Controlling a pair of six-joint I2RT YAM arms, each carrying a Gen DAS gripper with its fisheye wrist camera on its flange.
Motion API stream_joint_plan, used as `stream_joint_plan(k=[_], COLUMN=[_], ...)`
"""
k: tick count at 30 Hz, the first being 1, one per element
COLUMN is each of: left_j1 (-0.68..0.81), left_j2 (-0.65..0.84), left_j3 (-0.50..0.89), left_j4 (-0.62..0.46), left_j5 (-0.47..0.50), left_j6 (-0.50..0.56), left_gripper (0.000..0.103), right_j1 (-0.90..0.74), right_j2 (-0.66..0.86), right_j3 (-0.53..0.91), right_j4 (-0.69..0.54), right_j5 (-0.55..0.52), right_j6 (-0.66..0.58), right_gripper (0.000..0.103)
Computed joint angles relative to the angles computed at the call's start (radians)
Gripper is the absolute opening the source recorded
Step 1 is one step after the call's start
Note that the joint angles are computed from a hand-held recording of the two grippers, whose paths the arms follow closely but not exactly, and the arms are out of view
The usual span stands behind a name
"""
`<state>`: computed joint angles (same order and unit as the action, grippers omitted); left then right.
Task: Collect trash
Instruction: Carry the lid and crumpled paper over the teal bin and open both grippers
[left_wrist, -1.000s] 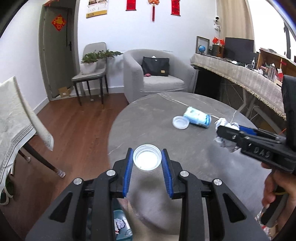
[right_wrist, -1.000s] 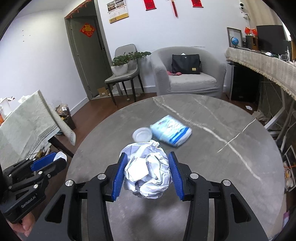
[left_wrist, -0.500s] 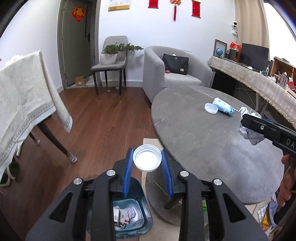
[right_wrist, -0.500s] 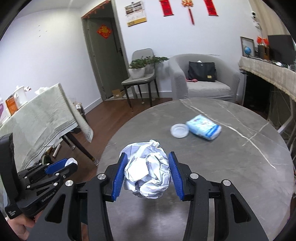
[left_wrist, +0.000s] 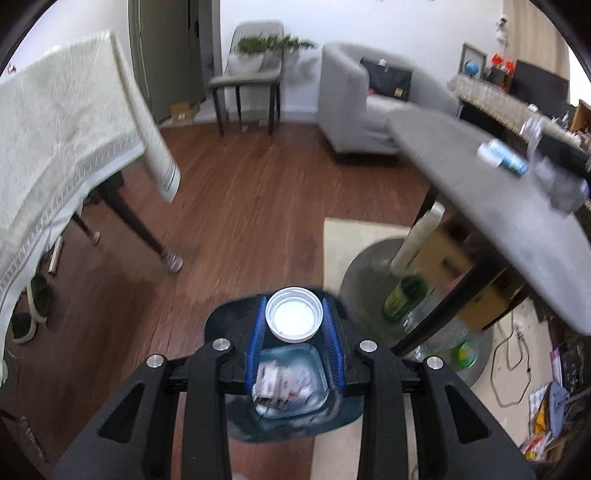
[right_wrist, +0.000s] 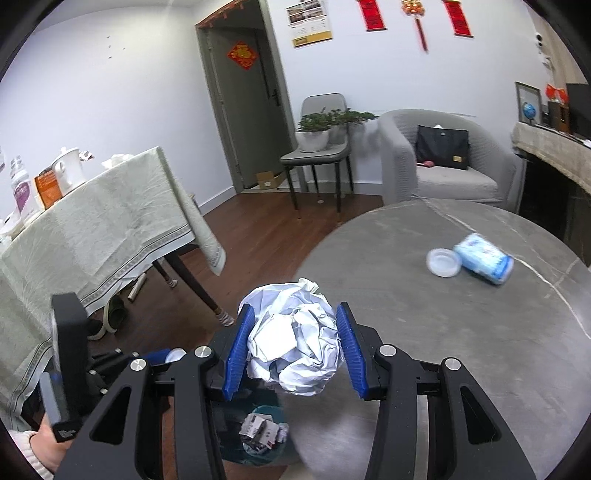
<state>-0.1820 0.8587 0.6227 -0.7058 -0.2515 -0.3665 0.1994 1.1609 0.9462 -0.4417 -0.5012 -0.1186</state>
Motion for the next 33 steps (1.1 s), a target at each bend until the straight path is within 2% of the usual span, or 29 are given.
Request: stream_joint_plan(k=[10, 12, 14, 21, 23, 33], left_j1=[0.316, 0.384, 0.436, 0.578, 0.6, 0.793], left_j2=[0.028, 0.055, 0.053, -0.014, -0.047, -0.131], left_j3=[-0.064, -0.062, -0.069, -0.047, -0.037, 0.046], left_j4=[-0.032, -0.037, -0.041, -0.08, -0.09, -0.132], left_j5=[0.199, 0.239, 0.261, 0.351, 0.346, 0.497], left_j6=[0.201, 0.249, 0.288, 0.377, 0.394, 0.454], left_gripper=[0.033, 0.038, 0.049, 0.061, 0.07, 0.072], right_j1=[0.229, 0.261, 0.291, 0.388, 0.408, 0.487], right_j2=[0.064, 0.077, 0.093, 0.15, 0.166, 0.299], right_j3=[-0.005, -0.003, 0.002, 0.013, 0.016, 0.032], right_j4=[0.06, 0.067, 0.073, 0.094, 0.096, 0.077], right_j5=[0.141, 0.164, 0.182, 0.232, 0.24, 0.281], right_j6=[0.061, 0.069, 0.082, 0.11, 0.112, 0.113], right_gripper=[0.047, 0.047, 0.047, 0.047, 0.047, 0.047])
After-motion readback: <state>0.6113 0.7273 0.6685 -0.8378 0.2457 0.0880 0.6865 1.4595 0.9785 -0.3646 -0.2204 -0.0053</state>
